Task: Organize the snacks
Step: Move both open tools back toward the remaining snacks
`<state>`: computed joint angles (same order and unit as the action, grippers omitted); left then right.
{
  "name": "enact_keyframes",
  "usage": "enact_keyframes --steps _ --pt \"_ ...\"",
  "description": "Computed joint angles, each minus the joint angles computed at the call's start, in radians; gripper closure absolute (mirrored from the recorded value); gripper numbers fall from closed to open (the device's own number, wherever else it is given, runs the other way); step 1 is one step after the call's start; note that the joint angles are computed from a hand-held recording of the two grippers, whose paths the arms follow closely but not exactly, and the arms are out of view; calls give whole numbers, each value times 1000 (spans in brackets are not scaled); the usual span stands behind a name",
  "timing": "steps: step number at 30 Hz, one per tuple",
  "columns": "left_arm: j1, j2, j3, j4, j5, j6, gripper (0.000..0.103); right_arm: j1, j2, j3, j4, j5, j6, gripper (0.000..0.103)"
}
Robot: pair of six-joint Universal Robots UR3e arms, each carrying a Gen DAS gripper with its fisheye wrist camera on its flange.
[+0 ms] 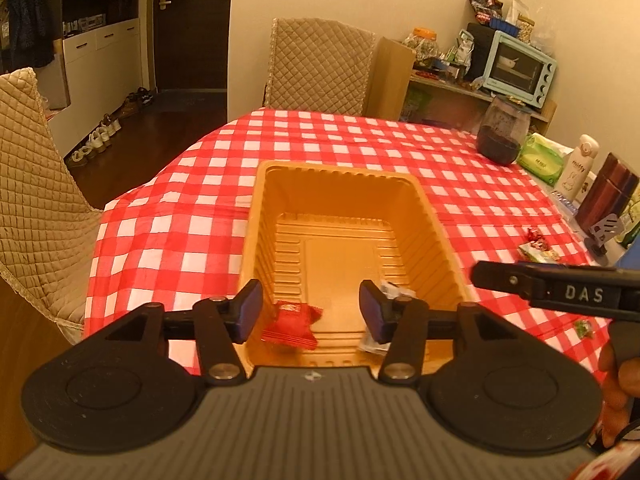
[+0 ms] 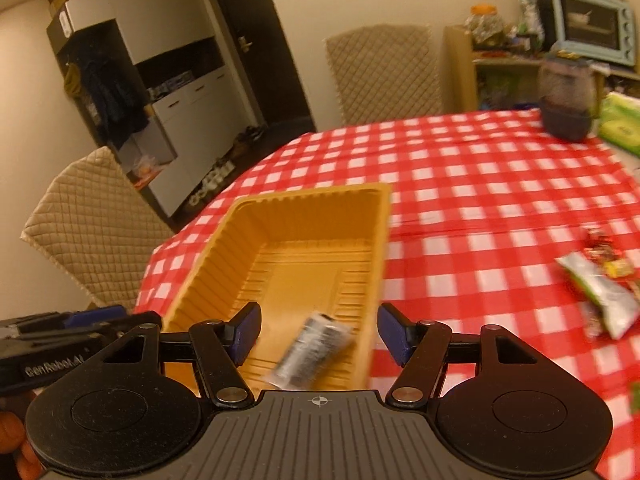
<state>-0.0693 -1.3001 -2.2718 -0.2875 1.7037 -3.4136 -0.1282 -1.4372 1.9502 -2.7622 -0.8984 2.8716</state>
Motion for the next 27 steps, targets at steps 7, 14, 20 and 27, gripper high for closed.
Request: enact_keyframes --steps 7,14,20,27 --pt "-186 -32 68 -24 107 -108 44 -193 -281 230 77 40 -110 39" --pt "-371 -126 165 -26 203 -214 40 -490 -604 372 399 130 -338 39" --pt "-480 -229 260 -27 250 -266 34 -740 -810 399 736 178 -581 39" --pt "-548 -325 353 -32 254 -278 30 -925 -885 395 913 199 -753 38"
